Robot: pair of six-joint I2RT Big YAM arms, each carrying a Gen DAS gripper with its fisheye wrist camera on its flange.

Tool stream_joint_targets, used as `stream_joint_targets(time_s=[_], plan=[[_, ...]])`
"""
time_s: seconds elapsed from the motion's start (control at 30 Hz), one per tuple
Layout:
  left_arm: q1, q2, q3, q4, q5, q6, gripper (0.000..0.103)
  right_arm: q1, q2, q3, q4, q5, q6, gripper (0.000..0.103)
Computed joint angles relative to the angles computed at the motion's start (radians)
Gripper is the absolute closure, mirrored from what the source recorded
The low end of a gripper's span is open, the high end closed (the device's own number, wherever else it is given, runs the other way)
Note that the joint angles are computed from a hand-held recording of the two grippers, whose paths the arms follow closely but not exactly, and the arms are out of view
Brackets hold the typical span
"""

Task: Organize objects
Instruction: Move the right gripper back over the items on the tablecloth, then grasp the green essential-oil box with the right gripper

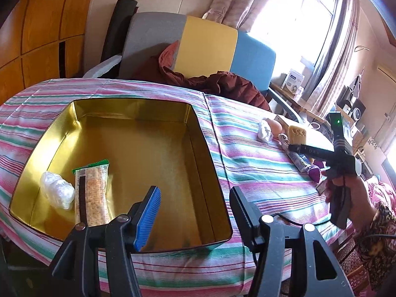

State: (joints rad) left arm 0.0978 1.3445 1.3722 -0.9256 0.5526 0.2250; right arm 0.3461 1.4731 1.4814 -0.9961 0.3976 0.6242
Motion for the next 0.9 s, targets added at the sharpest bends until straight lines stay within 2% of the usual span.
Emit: stream_joint_targets(time_s=[0.03, 0.1, 0.2, 0.23, 0.3, 0.5, 0.57, 0.63, 0.7, 0.8, 0.87, 0.9], plan=[[0.002, -0.001, 0.0, 0.0, 0.001, -0.001, 0.044, -0.012, 0.004, 0.008, -0.009, 0.025, -0.013, 0.017], [0.005, -0.002, -0.002, 0.003, 0.003, -0.007, 0.044, -0.052, 0.024, 0.03, -0.054, 0.023, -0.012, 0.015], [0.005, -0.001, -0.002, -0.001, 0.003, -0.015, 0.044, -0.119, 0.052, 0.038, -0.115, -0.092, 0.024, 0.015], [0.004, -0.001, -0.002, 0.0, 0.004, -0.017, 0.044, -0.12, 0.048, 0.029, -0.116, -0.092, 0.031, 0.015], [0.0, 0.002, 0.001, -0.002, 0.0, -0.014, 0.044, -0.097, 0.027, 0.008, -0.087, -0.088, 0.015, 0.014], [-0.025, 0.015, 0.018, -0.027, 0.004, -0.007, 0.044, 0.005, -0.047, -0.08, 0.065, -0.251, 0.023, 0.015], [-0.034, 0.01, 0.016, -0.022, 0.007, -0.001, 0.044, 0.052, -0.078, -0.102, 0.076, -0.186, 0.026, 0.015], [-0.044, 0.005, 0.012, -0.018, 0.008, 0.001, 0.044, 0.094, -0.117, -0.127, 0.072, -0.058, 0.043, 0.015], [-0.051, 0.005, 0.011, -0.02, 0.014, 0.003, 0.044, 0.121, -0.153, -0.149, 0.035, 0.065, 0.109, 0.014], [-0.061, 0.01, 0.018, -0.032, 0.022, 0.009, 0.044, 0.135, -0.215, -0.196, -0.072, 0.197, 0.338, 0.014], [-0.07, 0.007, 0.015, -0.033, 0.026, 0.015, 0.044, 0.123, -0.242, -0.219, -0.156, 0.218, 0.478, 0.013], [-0.073, 0.006, 0.014, -0.034, 0.027, 0.019, 0.044, 0.102, -0.26, -0.239, -0.166, 0.197, 0.508, 0.013]])
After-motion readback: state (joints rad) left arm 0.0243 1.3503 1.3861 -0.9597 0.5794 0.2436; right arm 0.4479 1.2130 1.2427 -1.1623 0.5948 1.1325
